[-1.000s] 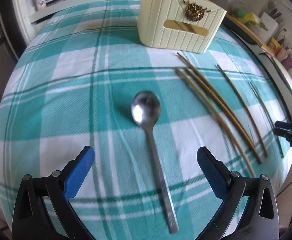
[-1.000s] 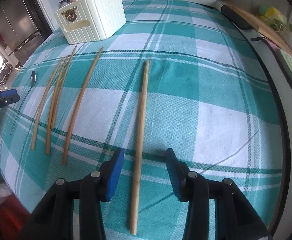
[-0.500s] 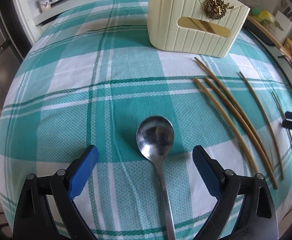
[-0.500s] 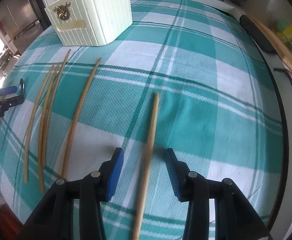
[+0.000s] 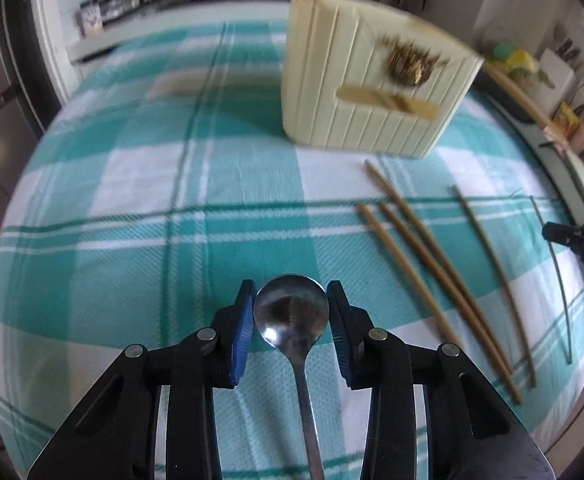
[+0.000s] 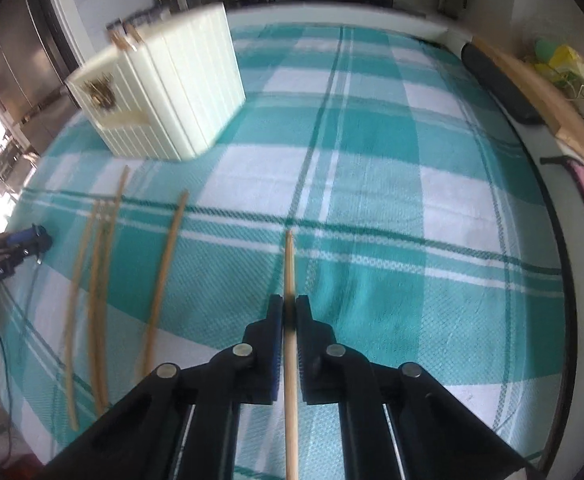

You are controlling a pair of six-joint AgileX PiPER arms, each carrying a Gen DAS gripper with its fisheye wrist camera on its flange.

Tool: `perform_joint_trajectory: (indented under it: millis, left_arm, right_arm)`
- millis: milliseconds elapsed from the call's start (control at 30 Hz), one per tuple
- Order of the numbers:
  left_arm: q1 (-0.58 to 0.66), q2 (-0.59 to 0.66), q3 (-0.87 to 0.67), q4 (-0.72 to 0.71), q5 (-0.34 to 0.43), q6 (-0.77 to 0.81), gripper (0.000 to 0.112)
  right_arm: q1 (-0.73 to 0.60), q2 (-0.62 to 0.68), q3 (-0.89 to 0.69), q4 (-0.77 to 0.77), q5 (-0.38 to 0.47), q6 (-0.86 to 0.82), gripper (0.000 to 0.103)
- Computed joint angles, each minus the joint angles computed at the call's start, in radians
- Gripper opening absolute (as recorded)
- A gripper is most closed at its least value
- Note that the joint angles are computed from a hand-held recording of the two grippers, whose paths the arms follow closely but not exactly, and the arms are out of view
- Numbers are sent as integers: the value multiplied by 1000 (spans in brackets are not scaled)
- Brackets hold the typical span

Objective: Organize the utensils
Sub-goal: 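Lift the spoon and chopstick and drop both into the cream holder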

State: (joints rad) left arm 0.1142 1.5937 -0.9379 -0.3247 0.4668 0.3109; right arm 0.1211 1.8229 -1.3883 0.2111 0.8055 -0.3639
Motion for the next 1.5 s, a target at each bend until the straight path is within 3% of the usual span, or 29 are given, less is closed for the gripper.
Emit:
perform_joint_trajectory:
  millis: [333, 633, 833, 967, 1233, 1433, 1500]
  left_arm:
    - [99, -310, 71, -207, 134, 223, 36]
    - [168, -401, 46, -297, 235, 299, 36]
    - [197, -371, -23, -316, 293, 306, 36]
    - [212, -332, -102, -322, 350, 298, 36]
    - [239, -221, -447, -358, 483, 220, 36]
    - [165, -42, -785, -283, 446, 40, 36]
    - [124, 19, -858, -227, 379, -36, 36]
  right_arm:
    - [15, -366, 115, 94, 3, -119, 7]
    - [26, -507, 148, 143, -16, -122, 7]
    - [56, -482, 80, 133, -30, -88, 6]
    - [70, -411, -22, 124, 7, -77, 6]
    - [119, -254, -301, 77, 30, -19, 6]
    - [147, -109, -555, 109, -24, 14, 6]
    - [162, -56, -627, 116, -46, 28, 6]
